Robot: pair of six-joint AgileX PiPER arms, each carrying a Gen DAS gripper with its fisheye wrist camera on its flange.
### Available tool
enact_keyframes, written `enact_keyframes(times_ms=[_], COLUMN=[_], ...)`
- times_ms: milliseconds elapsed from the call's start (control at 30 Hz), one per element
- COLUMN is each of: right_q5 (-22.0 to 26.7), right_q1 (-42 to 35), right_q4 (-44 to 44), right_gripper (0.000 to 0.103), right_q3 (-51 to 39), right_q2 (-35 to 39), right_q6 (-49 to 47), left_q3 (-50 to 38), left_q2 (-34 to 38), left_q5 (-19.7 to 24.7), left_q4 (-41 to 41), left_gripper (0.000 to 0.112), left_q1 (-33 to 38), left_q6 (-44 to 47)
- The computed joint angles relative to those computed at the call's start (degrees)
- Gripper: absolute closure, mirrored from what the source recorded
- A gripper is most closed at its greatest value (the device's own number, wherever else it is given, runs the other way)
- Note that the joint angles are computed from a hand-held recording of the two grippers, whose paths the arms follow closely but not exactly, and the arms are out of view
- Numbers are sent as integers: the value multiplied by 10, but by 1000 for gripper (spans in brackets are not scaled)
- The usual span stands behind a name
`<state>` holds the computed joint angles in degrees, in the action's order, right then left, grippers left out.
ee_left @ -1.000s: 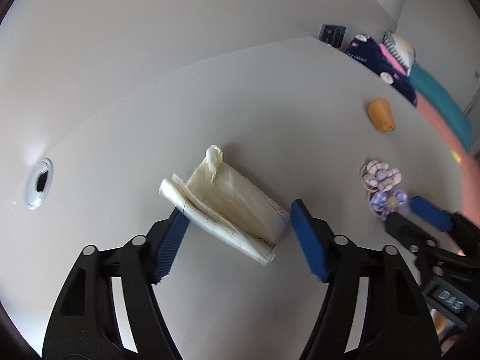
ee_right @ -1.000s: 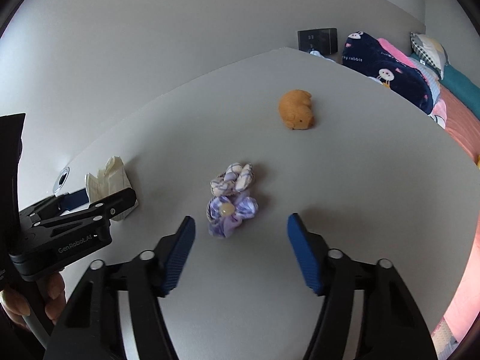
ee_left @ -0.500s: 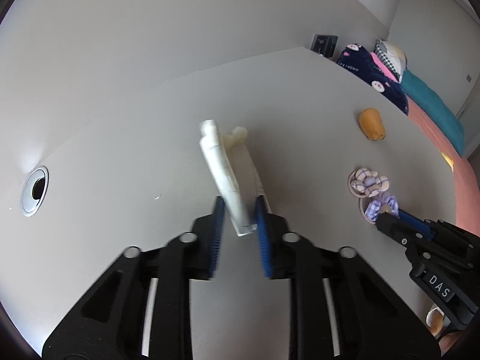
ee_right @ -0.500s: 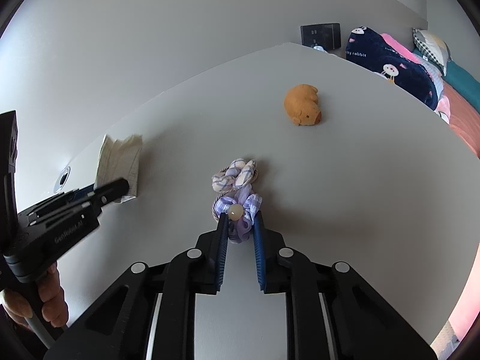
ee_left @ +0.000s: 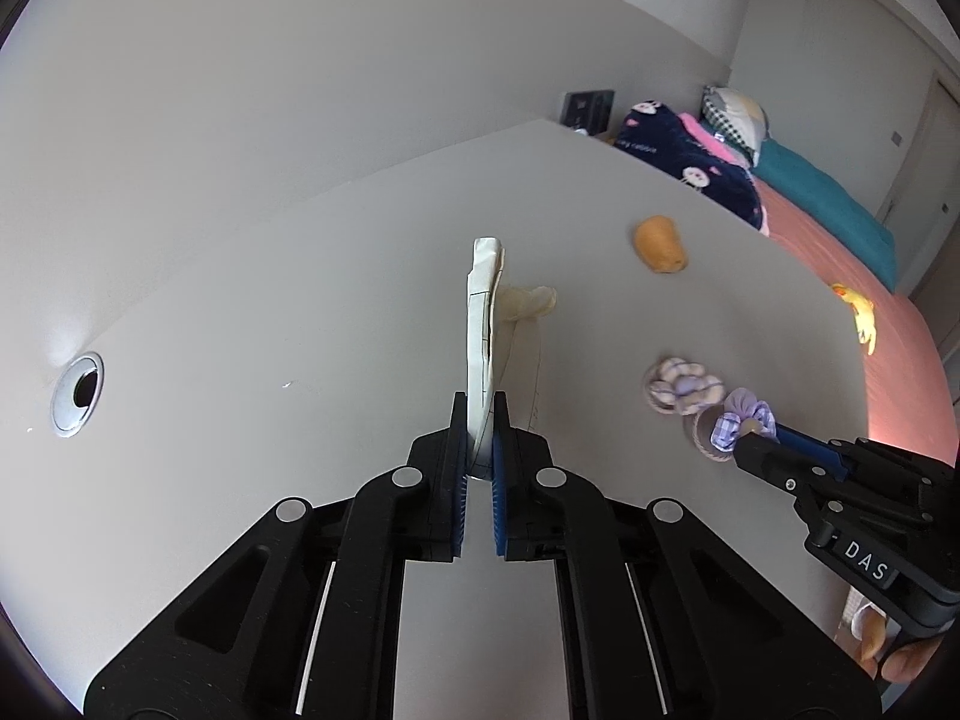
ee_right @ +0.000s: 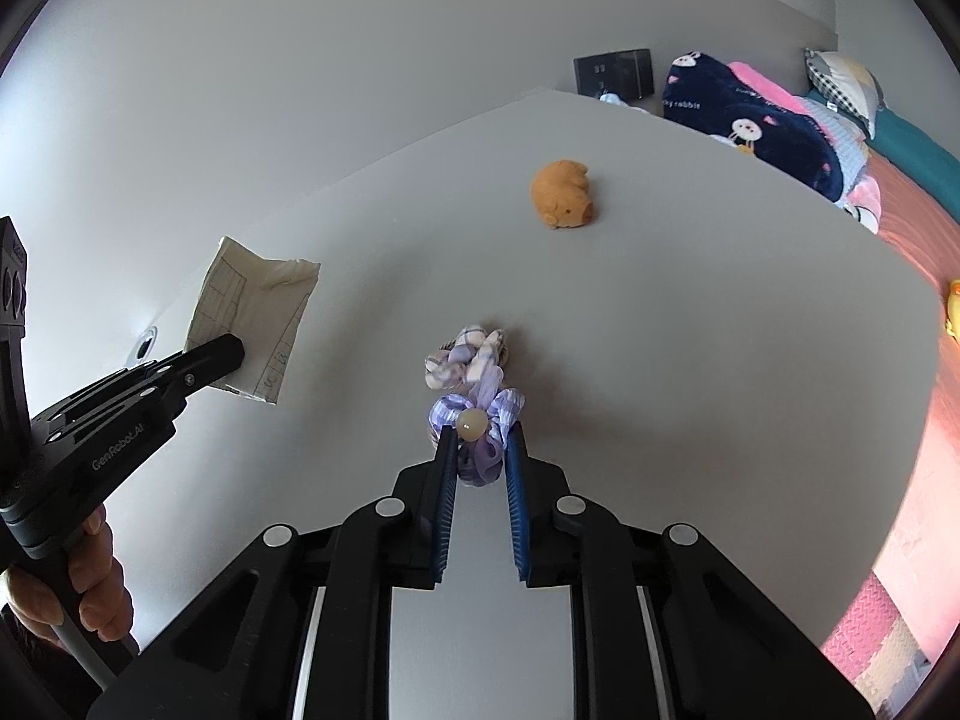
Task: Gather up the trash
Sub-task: 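Carry the white paper and flower hair tie with both tools over the trash bin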
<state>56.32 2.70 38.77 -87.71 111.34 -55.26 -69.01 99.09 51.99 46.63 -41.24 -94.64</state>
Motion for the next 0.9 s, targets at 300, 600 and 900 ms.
enact_keyframes(times_ms=[300, 600, 900], right_q5=[18, 37, 59], right_q1=[-46, -106, -177], right_q4=[20, 34, 39], right_gripper=[86, 86, 86], right_q3=[10, 21, 6], right_q2=[-34, -53, -48], right_q6=[-20, -49, -65], left_q3=[-60, -147, -273], left_q2=[17, 69, 150], left_q5=[34, 49, 59], left_q4=[3, -7, -34], left_gripper=[107, 107, 107], left_q1=[-34, -63, -84], left_q6=[21, 61, 130])
